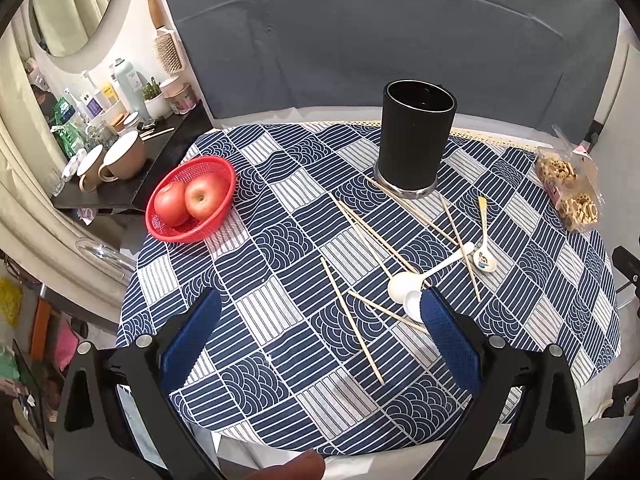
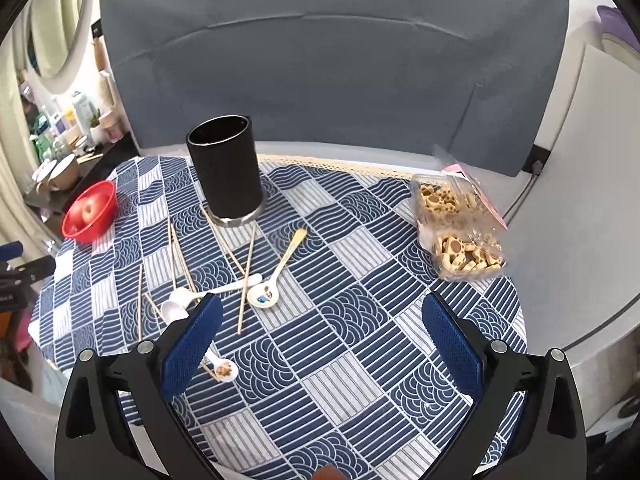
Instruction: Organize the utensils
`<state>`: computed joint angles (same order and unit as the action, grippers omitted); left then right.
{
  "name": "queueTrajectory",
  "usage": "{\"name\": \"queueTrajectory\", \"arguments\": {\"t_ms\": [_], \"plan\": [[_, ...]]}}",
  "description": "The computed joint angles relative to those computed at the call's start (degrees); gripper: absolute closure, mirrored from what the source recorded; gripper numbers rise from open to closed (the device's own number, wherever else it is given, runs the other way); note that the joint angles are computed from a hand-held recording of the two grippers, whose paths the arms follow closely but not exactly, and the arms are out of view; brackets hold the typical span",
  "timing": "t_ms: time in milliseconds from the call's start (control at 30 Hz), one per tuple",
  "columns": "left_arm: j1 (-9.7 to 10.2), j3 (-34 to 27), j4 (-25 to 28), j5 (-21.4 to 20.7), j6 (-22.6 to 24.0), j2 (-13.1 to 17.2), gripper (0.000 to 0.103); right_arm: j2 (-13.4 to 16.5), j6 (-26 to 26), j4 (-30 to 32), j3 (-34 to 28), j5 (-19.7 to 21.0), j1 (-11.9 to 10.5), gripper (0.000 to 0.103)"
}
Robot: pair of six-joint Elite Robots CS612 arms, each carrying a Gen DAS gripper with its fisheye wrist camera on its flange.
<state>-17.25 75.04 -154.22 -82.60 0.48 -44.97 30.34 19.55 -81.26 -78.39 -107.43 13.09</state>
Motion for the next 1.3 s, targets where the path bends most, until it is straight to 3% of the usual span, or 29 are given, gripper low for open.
{"name": "queueTrajectory", "arguments": {"t_ms": [800,1300], "plan": [[-0.01,-1.1,2.5,-0.1,0.6,0.6,0.006,-0.4,-2.1,0.9,0.9,0.9,0.0,0.008],[-0.43,0.4,5.5,3.8,-0.9,0.1,0.006,-0.7,-5.6,1.8,2.0,2.9,-0.6,0.008]]}}
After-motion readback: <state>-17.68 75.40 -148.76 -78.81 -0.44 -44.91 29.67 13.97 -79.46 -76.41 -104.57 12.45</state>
